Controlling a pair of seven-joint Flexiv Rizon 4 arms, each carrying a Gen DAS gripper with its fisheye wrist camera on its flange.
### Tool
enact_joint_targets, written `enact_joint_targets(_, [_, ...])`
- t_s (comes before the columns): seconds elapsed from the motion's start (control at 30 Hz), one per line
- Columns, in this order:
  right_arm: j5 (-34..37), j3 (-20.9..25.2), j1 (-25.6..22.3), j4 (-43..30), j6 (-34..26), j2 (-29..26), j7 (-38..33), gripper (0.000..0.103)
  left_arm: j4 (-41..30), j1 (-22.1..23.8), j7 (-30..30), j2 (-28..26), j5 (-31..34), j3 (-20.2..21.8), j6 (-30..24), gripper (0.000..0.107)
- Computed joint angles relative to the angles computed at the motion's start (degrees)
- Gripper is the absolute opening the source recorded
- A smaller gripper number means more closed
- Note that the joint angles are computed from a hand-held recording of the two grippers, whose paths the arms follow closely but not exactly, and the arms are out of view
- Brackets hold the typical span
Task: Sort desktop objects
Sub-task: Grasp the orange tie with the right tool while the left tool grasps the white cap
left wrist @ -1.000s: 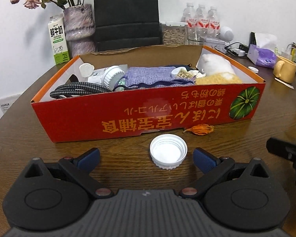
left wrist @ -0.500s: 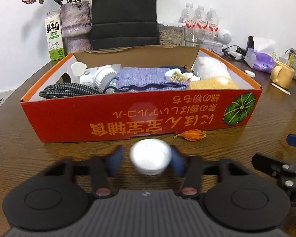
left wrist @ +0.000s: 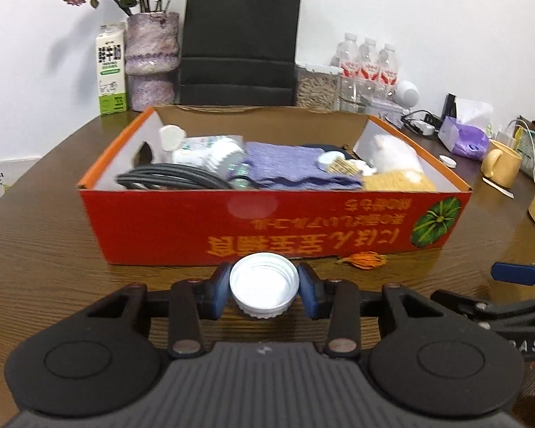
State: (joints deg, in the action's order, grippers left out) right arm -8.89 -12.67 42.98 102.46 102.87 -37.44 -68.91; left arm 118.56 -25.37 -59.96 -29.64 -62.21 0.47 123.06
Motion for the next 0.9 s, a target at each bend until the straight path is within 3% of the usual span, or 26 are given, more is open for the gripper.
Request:
enact_joint_targets(0.17, [-0.12,-1.59,2.32,-3.85,-2.25,-1.65,2.15,0.100,3.52,2.16,-2.42,1.99,3.16,0.17,0.92,0.040])
enact_joint_targets(0.33, [-3.66,3.89,-1.25,-9.23,-7.52,-3.32,5.29,0.086,6.76,5.57,-8.85,3.76,9.57,0.28,0.87,0.040])
enact_joint_targets(0.43, [-5.51,3.33,-0.29,-10.89,-9.59,-4.19,8.57,0.077,8.21,7.35,-12.57,4.44,13.87,0.46,0.58,0.040])
enact_joint_targets(0.57, [-7.73,-2.53,4.46,-11.14,-10.51,-5.01,14.47,0.072,9.61,9.24,-16.74,5.13,19.13,0.84,-0.07,0.040])
enact_joint_targets(0.7, [-10.35,-5.53,6.85,-11.07,-11.04,-5.41,18.56,0.071,10.33,10.30,-19.79,5.45,22.98,1.34,-0.75,0.040])
enact_joint_targets(0.8, [-12.76,-10.91,10.88,-10.34,-11.33,-5.99,21.69,0.069,10.62,10.78,-21.51,5.59,25.42,1.66,-0.82,0.040])
enact_joint_targets(0.87, [-13.64,-12.21,11.71,-9.83,-10.47,-6.10,23.03,0.060,10.75,10.88,-22.25,5.70,26.54,1.93,-0.79,0.040])
enact_joint_targets(0.9, [-13.95,-13.02,12.25,-9.56,-10.10,-6.13,23.48,0.045,10.85,10.93,-22.55,5.78,27.01,2.03,-0.80,0.040])
